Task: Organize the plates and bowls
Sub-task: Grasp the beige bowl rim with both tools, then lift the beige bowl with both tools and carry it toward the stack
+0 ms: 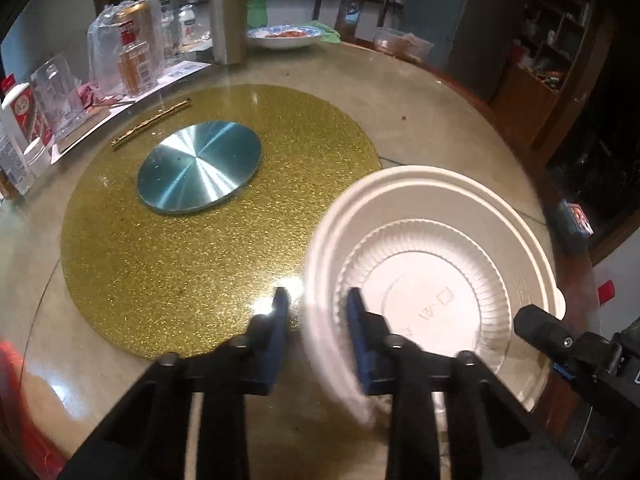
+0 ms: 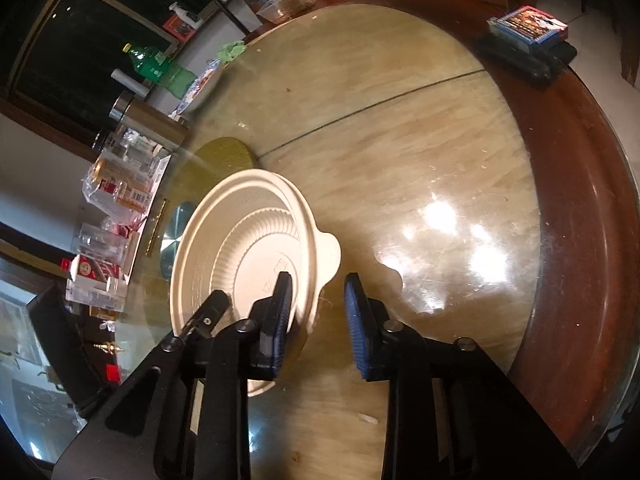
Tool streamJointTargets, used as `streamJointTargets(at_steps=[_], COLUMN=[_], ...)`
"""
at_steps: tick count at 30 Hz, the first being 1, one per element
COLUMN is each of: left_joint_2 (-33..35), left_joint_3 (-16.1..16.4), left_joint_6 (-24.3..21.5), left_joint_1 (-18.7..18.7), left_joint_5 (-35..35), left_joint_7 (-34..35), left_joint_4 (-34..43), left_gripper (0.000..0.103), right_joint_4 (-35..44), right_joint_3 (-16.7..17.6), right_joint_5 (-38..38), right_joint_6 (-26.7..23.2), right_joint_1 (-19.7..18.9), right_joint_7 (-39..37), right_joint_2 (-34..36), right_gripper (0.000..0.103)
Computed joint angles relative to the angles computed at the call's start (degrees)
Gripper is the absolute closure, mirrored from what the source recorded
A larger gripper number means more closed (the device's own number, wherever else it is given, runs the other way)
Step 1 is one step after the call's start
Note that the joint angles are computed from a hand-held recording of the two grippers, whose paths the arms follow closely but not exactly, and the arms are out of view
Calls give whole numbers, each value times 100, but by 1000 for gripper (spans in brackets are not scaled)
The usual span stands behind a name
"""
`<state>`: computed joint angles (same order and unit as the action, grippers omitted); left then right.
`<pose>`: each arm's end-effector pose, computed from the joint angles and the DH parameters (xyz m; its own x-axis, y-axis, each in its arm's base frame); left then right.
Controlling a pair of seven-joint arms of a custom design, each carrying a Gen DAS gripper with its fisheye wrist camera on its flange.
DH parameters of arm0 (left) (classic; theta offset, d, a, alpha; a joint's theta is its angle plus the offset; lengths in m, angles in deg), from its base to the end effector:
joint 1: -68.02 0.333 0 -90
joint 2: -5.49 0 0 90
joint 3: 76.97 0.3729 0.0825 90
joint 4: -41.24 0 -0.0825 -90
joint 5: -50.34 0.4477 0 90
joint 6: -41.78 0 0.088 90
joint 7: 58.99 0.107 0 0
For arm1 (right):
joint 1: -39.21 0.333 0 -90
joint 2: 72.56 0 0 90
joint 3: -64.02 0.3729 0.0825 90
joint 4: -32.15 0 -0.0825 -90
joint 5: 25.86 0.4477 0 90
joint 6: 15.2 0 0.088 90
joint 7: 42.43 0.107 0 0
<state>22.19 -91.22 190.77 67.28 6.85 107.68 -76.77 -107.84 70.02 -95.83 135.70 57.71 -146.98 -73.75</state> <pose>0.6525 -0.1535 0.3289 -0.8330 -0.5472 0.0821 -0.4990 0.6787 -0.5389 0.4707 0.2401 0.3280 -0.7989 -0.2277 -0.5568 -0.0460 0.9460 -0.3208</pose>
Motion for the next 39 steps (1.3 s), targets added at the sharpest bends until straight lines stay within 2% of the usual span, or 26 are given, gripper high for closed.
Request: streamJointTargets(at_steps=[2,4,11,22,39], left_joint_2=[-32,-11,-52,-196,-100], left_joint_3=[5,25,41,116,298], left_joint_6=[-21,-95,-91,-60,-309], left_joint_1=[0,-1,39,178,613], left_joint_5=[36,92,99,-282,-640], left_joint_7=[24,-11,60,429,602], left_joint_4=[-28,8,1,-2,386], left_gripper=[87,87,87,87,87], right_joint_4=[57,96,141,411,1387], right_joint_3=[-4,-2,-7,41,-41], right_joint_5=[46,109,42,-1,261], right_joint_6=[12,-24,-2,-144,-288], right_joint_1=[2,16,42,167,547], right_joint_7=[-136,-246,-250,-472,-1449], right_joint_2=[31,49,70,149,770], right_gripper=[87,90,90,90,90])
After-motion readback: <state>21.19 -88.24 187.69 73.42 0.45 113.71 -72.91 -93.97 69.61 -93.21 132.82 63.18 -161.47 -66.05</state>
